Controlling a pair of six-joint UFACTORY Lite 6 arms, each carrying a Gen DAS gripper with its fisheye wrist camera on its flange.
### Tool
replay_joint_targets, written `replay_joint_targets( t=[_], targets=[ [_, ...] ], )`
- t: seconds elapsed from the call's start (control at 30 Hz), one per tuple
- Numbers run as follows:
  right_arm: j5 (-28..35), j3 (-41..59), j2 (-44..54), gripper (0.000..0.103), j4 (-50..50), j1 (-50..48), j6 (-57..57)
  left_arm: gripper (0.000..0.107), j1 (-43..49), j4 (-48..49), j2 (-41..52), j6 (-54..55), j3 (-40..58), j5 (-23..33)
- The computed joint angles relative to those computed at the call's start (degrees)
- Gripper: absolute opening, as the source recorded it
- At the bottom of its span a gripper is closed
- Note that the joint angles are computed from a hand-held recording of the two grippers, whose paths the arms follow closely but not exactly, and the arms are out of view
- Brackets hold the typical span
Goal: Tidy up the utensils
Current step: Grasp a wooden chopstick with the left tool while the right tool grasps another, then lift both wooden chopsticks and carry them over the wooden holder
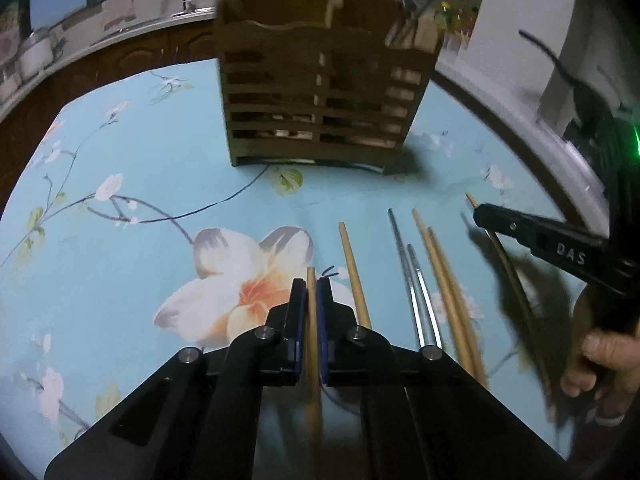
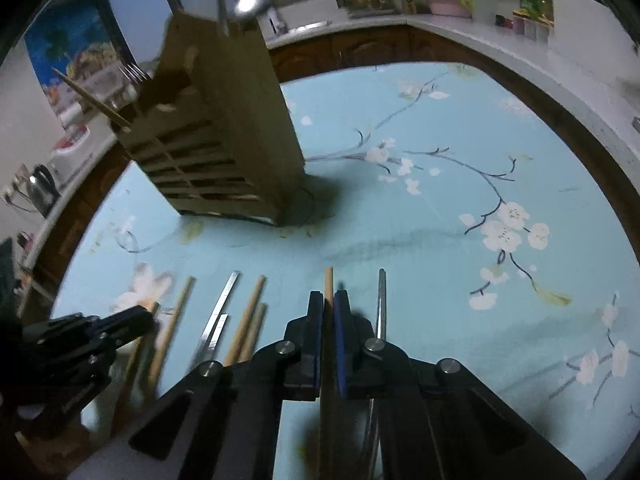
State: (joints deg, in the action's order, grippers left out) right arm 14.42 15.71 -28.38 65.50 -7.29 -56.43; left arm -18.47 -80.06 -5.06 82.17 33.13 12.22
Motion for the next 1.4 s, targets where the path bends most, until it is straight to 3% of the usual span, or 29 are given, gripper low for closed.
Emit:
replay_joint_targets(
  t=[0.13,0.37,0.5,0.8,0.93,1.07,1.23,1.4],
  targets=[
    [9.26,-2.67,-15.12,0.005,-14.27,-3.81,15.01,0.004,5.62,10.77,-9.85,-9.42,-2.90,6.90],
    [24.88,-0.90,-33.57,0.005,-22.29,-9.91,25.72,0.004,18.76,20.31,-25.59,-17.27,-2.89,23.36],
    [28.16,2.01,-38.63,0.005,-25.47,-9.43,31.03,0.004,22.28,22.03,-31.31,-19.44,-2.46,27.98],
    [34.33,7.32,-42.94,0.005,-23.80,-13.79,30.43,0.004,34.46,20.41,-38.49,-17.43,0.38,40.68],
    [35.07,9.52,-43.67,0.005,-23.11,-13.90,30.68,0.004,38.04,19.14,-40.10,-16.33,1.47,44.20],
    [31.84,11.76,-43.38,0.005,-27.02,-8.69,35.77,0.004,40.69,17.83,-40.93,-15.65,2.35,46.42],
    [28.38,14.12,-42.00,0.005,-30.58,-4.48,40.06,0.004,41.13,16.84,-39.37,-15.57,4.99,46.45],
    [25.89,16.60,-38.24,0.005,-28.43,-4.68,37.51,0.004,40.05,15.03,-35.86,-15.26,8.71,44.98]
  ],
)
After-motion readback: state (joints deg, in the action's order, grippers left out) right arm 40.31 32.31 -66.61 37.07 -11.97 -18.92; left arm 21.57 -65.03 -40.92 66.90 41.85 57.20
